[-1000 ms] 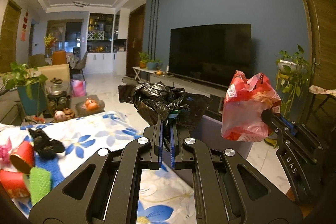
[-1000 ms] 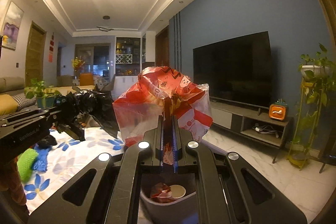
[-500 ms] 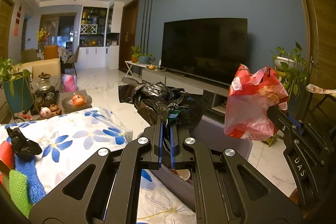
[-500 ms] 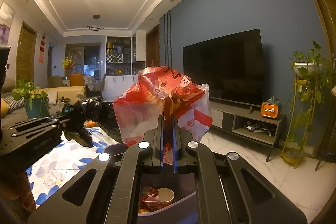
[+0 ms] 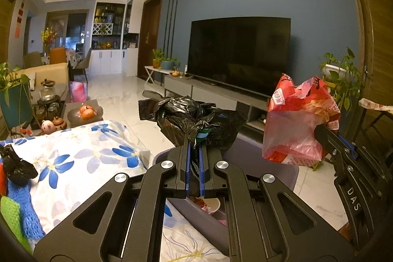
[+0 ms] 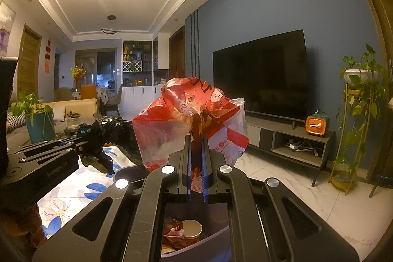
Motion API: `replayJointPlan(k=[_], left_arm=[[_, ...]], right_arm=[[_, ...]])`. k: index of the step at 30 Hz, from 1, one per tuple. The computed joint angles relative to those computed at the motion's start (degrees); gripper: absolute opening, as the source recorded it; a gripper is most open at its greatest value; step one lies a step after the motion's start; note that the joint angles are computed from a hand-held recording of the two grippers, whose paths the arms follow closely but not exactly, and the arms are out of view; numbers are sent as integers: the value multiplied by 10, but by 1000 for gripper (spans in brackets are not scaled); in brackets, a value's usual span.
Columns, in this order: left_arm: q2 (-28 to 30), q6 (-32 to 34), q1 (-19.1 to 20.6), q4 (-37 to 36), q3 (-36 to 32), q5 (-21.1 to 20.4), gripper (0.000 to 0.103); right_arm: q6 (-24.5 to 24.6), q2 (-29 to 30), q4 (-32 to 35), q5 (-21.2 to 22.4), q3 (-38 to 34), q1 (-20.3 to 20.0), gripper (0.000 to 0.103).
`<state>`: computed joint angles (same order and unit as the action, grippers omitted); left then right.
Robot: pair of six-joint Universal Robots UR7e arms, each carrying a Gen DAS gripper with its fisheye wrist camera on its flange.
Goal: Collect trash
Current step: 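Carry the red-and-white bag and black plastic bag over the purple bin, then open both tools to drop the bags into the purple bin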
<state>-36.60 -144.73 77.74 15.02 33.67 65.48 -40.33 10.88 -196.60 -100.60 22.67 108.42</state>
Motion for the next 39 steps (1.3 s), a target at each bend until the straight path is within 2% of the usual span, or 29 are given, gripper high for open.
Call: replayJointPlan(k=[9,21,22,23,25,26,29,30,34,37,39], left_arm=[[32,-7,1,32,-55,-3,5],[94,-15,2,101,-169,-6,5],[98,-14,2,107,-177,-6,5],[102,-13,2,110,-183,-7,5],[103,-15,2,116,-185,-2,5],[107,-16,3,123,-194,0,6],[122,-14,4,147,-223,0,19],[122,-14,4,147,-223,-1,26],[54,-8,4,49,-84,-3,61],[6,-5,3,-16,5,-16,76],[-24,-4,1,-53,57,-30,81]], right_arm=[[5,22,38,-4,-44,2,7],[12,58,94,-4,-123,-2,8],[16,58,93,-2,-121,-3,10],[19,53,89,-1,-113,-4,16],[19,59,91,-6,-125,-4,28],[21,58,89,-6,-122,-5,38],[25,52,78,-13,-109,-7,41],[28,47,70,-16,-98,-7,42],[32,17,30,-25,-31,-8,50],[28,2,-4,-32,8,-7,60],[35,-12,-24,-32,39,-6,67]])
